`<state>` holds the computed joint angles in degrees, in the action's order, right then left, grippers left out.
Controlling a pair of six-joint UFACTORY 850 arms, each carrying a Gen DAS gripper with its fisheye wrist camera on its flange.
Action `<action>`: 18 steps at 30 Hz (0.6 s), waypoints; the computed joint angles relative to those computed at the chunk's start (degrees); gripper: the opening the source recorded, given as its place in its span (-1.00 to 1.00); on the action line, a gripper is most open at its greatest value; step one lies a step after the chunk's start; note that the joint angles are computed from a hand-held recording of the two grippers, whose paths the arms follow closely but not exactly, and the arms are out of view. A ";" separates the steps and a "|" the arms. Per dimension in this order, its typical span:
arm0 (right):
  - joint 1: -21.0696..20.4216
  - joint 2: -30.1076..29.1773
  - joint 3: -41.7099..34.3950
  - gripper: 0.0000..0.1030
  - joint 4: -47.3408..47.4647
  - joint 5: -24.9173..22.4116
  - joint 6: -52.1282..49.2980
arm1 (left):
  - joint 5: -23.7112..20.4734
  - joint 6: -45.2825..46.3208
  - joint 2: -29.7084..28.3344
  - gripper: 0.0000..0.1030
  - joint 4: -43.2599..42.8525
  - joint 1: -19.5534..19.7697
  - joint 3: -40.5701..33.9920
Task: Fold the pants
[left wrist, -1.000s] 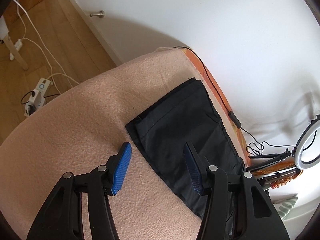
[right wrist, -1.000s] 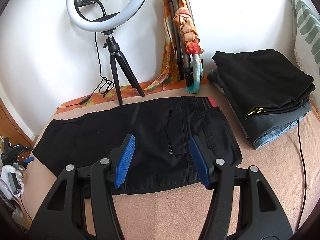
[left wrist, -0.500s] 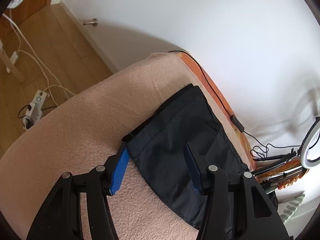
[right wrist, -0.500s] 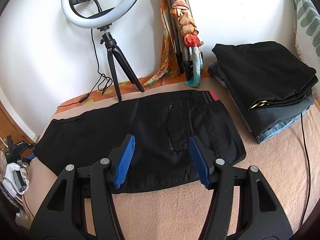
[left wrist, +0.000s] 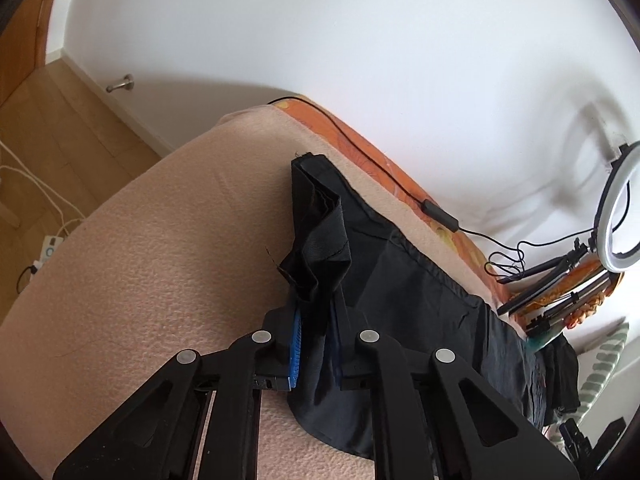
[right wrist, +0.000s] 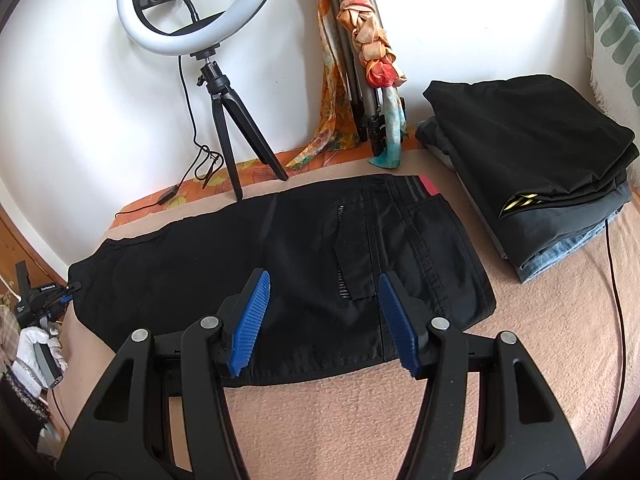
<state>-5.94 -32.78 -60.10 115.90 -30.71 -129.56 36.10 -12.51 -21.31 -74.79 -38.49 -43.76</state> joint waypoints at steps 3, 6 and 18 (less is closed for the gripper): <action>0.04 0.18 0.29 0.16 0.05 -0.48 -0.79 | 0.94 8.54 -0.43 -0.82 -3.09 -1.50 -2.70; 0.02 -0.07 -0.03 0.16 -3.69 -1.47 2.54 | 0.30 18.54 -2.00 -0.82 -6.18 -2.64 -6.48; 8.83 -7.48 -13.67 0.31 -37.65 -13.58 31.42 | -5.09 25.58 -7.61 -0.83 -4.24 -3.56 -13.50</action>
